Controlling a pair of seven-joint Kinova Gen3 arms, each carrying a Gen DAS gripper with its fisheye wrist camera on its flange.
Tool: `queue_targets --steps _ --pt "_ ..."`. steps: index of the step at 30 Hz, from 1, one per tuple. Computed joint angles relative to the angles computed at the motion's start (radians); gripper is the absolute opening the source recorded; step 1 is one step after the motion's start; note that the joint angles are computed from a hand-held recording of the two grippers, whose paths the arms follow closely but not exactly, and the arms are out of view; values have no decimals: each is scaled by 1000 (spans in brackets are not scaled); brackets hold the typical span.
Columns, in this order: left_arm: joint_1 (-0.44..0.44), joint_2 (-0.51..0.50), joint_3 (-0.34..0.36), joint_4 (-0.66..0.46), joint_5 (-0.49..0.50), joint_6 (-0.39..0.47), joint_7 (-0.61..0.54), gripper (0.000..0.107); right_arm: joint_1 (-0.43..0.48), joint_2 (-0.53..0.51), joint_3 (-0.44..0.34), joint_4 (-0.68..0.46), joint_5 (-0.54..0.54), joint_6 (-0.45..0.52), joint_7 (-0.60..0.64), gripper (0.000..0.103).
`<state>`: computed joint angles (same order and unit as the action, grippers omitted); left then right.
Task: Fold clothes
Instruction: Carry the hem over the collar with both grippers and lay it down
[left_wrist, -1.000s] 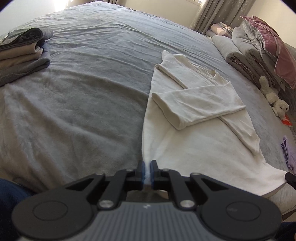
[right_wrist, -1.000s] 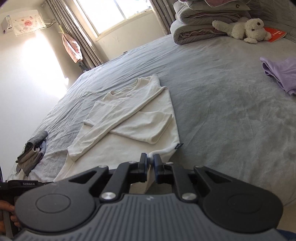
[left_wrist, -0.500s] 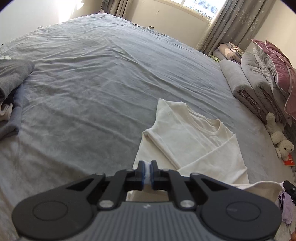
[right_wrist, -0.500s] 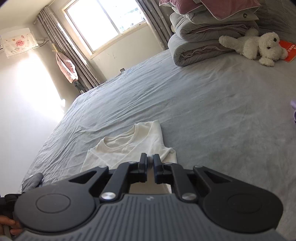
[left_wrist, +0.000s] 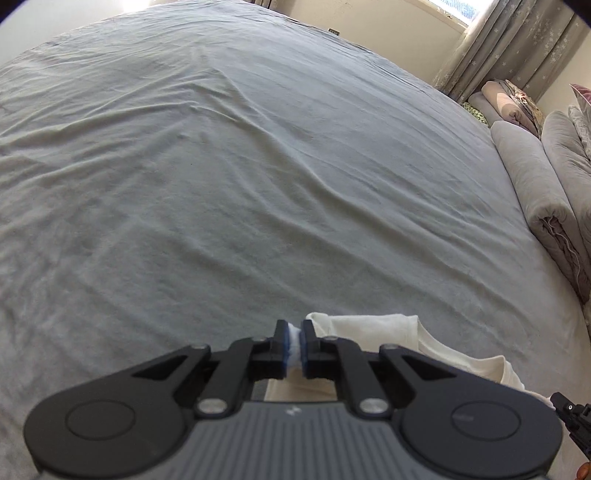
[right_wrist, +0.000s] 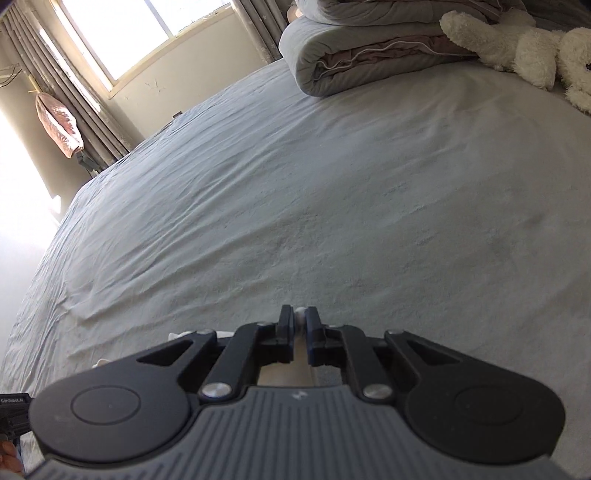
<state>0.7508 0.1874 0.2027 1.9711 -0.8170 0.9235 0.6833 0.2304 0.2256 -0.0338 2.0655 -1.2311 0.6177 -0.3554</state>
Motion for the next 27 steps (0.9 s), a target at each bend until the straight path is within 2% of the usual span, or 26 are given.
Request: queue_targets --steps 2,4,6,8,10,12,14,16,17,18,20,22,24,25,26,27 --pt "-9 -6 -19 36 -34 -62 28 9 -31 20 14 -14 0 -12 -7 9" --pt "46 -32 -87 90 -73 -110 106 15 -50 39 44 -20 -25 22 31 11" --pt "84 -62 -123 136 -104 -120 187 40 3 36 7 4 -102 24 112 13" --pt "138 -85 -149 170 -135 -85 269 43 46 14 -21 43 -183 -3 190 18" --pt "131 -107 -113 210 -177 -74 349 43 49 5 8 67 -236 19 264 20" --pt "89 -121 -32 247 -237 -73 404 43 67 16 32 64 -228 94 312 24" --pt "94 -124 -1 279 -318 -76 459 43 64 30 53 47 -207 139 325 46" --pt "96 -127 15 305 -399 -87 525 45 64 37 58 47 -208 149 342 56" --pt "87 -131 14 323 -440 -116 550 49 65 42 59 52 -220 152 355 56" --pt "77 -135 7 342 -481 -150 585 54 69 48 61 56 -229 162 366 56" --pt "62 -121 12 355 -542 -169 608 55 83 78 66 46 -217 220 375 56" --pt "18 -89 69 342 -563 -145 567 55 97 101 48 35 -197 245 387 56" --pt "-22 -40 127 303 -551 -105 485 50 63 89 50 40 -175 210 438 56" --pt "-64 -20 173 286 -543 -95 445 40 52 82 43 47 -173 188 470 46" --pt "-109 0 219 270 -539 -92 404 14 48 77 36 58 -188 173 511 20" --pt "-150 17 263 253 -530 -83 363 13 45 72 32 67 -206 167 546 11"
